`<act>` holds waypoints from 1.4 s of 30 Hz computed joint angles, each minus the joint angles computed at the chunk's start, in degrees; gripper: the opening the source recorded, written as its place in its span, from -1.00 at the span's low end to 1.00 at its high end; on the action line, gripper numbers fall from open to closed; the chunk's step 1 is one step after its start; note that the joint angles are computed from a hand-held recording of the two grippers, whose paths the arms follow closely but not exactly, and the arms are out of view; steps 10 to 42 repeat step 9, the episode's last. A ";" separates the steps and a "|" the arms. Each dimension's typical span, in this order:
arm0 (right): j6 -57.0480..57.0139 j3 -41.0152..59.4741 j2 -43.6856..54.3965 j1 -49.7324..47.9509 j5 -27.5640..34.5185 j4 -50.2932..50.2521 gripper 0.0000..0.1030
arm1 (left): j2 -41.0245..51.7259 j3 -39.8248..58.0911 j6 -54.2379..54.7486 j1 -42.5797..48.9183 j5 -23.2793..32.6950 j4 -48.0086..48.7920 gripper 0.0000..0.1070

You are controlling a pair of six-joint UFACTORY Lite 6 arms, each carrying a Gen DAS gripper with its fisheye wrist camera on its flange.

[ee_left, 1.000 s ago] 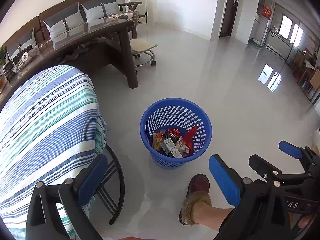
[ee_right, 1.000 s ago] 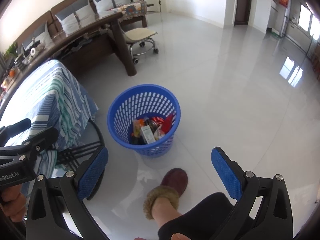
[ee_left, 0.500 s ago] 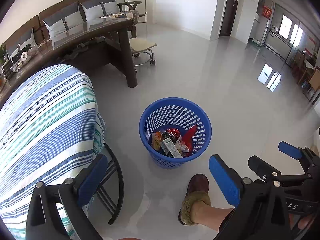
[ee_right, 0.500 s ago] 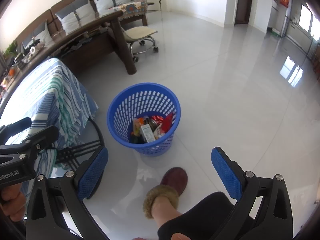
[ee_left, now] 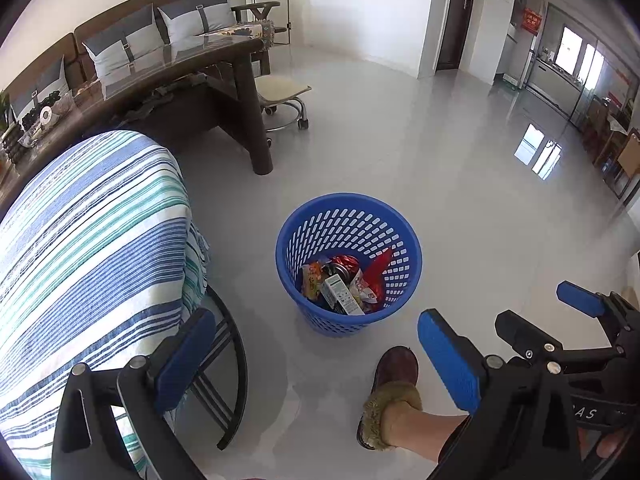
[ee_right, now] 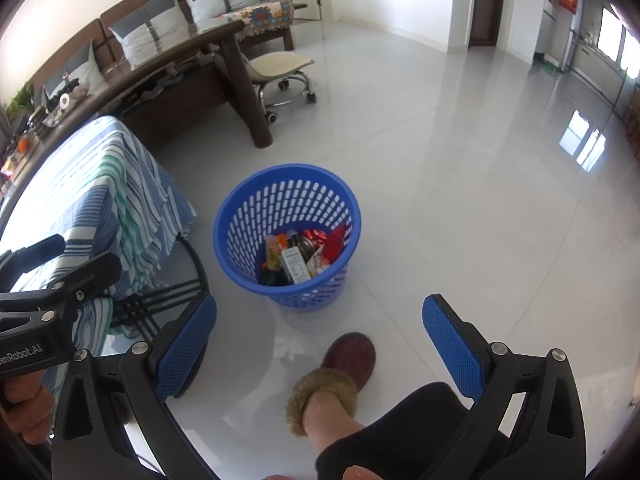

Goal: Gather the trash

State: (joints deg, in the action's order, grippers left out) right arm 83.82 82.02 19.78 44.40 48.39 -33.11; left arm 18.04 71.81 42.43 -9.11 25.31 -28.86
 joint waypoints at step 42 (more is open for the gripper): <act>1.33 -0.75 -0.14 0.33 -0.07 0.24 0.99 | -1.34 -1.15 -1.02 0.44 0.11 1.05 0.91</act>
